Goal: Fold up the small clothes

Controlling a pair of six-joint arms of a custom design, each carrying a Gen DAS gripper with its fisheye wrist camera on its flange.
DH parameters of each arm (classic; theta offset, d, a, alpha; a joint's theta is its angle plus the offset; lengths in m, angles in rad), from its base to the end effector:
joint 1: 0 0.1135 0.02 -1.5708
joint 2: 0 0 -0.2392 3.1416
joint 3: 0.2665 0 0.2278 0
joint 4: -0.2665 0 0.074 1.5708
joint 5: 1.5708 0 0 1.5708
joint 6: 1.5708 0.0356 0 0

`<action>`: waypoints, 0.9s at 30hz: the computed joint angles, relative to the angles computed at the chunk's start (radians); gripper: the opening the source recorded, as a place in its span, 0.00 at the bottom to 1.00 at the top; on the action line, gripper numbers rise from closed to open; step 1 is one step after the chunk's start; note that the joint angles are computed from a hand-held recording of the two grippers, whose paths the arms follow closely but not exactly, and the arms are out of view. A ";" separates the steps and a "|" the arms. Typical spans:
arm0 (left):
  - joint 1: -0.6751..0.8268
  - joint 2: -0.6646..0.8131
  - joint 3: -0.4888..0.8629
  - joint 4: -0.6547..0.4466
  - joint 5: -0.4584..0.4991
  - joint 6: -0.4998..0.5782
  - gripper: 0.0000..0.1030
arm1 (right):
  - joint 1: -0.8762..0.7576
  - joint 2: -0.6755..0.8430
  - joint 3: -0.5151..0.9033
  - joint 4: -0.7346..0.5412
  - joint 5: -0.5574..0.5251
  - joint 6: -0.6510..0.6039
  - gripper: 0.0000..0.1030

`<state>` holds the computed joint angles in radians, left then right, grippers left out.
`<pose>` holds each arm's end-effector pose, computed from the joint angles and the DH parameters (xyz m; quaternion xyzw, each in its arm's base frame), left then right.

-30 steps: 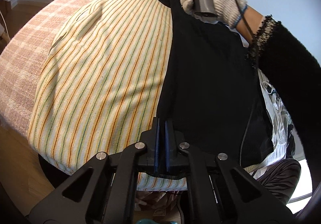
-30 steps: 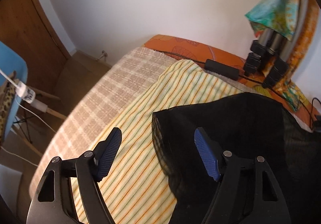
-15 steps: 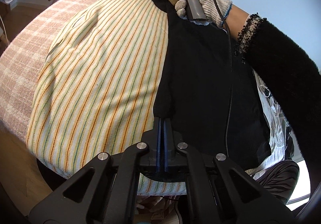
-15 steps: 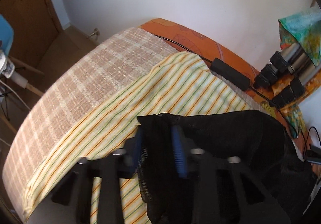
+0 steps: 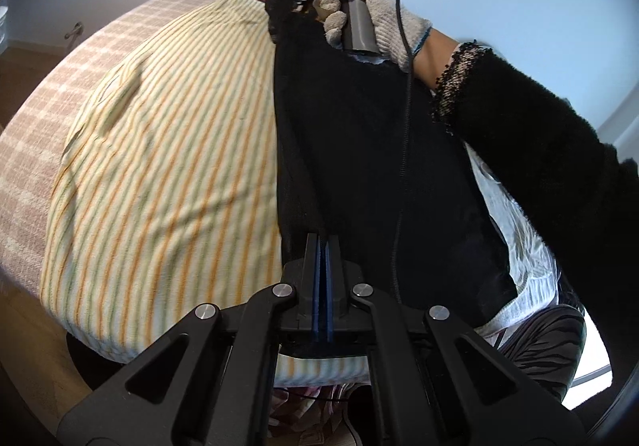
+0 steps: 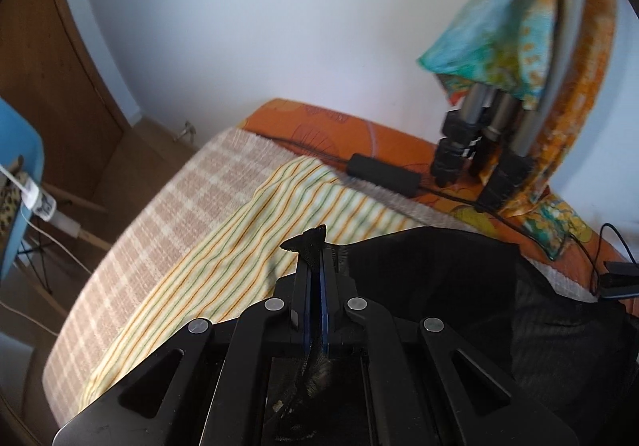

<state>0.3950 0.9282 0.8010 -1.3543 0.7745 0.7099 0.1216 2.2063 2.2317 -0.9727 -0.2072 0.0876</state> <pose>0.1121 0.0198 0.2376 0.1617 0.9109 -0.2995 0.2332 0.4395 0.0611 0.2832 -0.0478 0.9460 0.1297 0.2931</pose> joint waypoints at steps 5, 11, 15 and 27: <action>-0.209 -0.123 -0.006 0.050 -0.010 -0.186 0.00 | -0.067 -0.118 -0.166 0.099 -0.047 0.009 0.02; -0.621 -0.243 -0.056 0.238 -0.151 -0.564 0.00 | -0.188 -0.241 -0.399 0.251 -0.096 0.041 0.02; -0.830 -0.246 -0.084 0.333 -0.252 -0.724 0.00 | -0.268 -0.257 -0.487 0.282 -0.100 0.054 0.02; -1.029 -0.185 -0.114 0.403 -0.328 -0.808 0.01 | -0.339 -0.203 -0.531 0.237 -0.009 -0.018 0.07</action>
